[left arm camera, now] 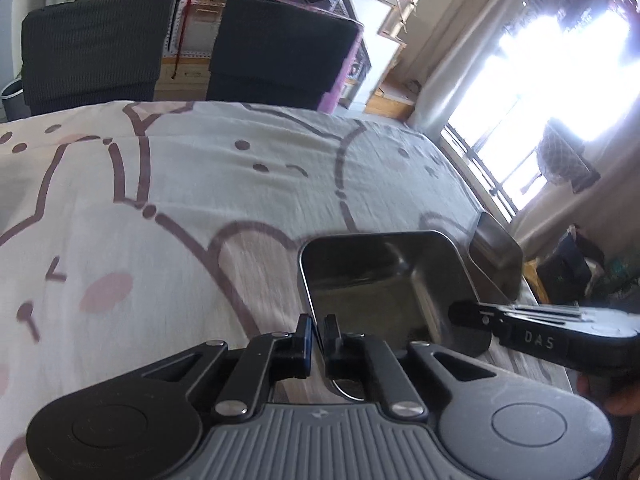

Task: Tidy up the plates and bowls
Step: 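Lift the steel tray with both tools and carry it toward the stacked bowls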

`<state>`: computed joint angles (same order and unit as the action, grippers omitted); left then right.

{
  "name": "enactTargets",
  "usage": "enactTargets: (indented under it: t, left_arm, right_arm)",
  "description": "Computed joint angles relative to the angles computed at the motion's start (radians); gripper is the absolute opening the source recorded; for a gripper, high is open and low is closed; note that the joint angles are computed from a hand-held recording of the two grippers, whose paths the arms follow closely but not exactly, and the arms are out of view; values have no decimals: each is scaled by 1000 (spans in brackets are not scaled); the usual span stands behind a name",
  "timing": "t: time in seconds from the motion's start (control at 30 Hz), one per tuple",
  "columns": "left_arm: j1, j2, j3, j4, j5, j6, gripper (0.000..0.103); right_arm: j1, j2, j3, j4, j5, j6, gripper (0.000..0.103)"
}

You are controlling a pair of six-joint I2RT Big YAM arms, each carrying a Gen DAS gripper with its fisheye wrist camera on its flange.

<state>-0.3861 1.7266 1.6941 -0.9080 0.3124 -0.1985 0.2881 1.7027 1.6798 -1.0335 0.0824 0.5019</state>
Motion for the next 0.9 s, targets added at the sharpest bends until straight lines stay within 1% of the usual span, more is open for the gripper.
enactTargets:
  t: [0.13, 0.3, 0.5, 0.6, 0.77, 0.9]
  left_arm:
    - [-18, -62, -53, -44, -8, 23, 8]
    - [-51, -127, -129, -82, -10, 54, 9]
    - [-84, -164, -176, -133, -36, 99, 10]
    - [-87, -171, -185, -154, -43, 120, 10]
    - [-94, -172, -194, -195, -42, 162, 12]
    - [-102, -170, -202, -216, -48, 195, 13]
  right_arm:
    - [22, -45, -20, -62, 6, -27, 3]
    - [57, -88, -38, -163, 38, -53, 3]
    - [83, -132, -83, -234, 51, -79, 3]
    - [103, -131, -83, -278, 55, -103, 4]
    - [115, -113, -78, -342, 35, -148, 5]
    - [118, -97, -73, -362, 29, -162, 5]
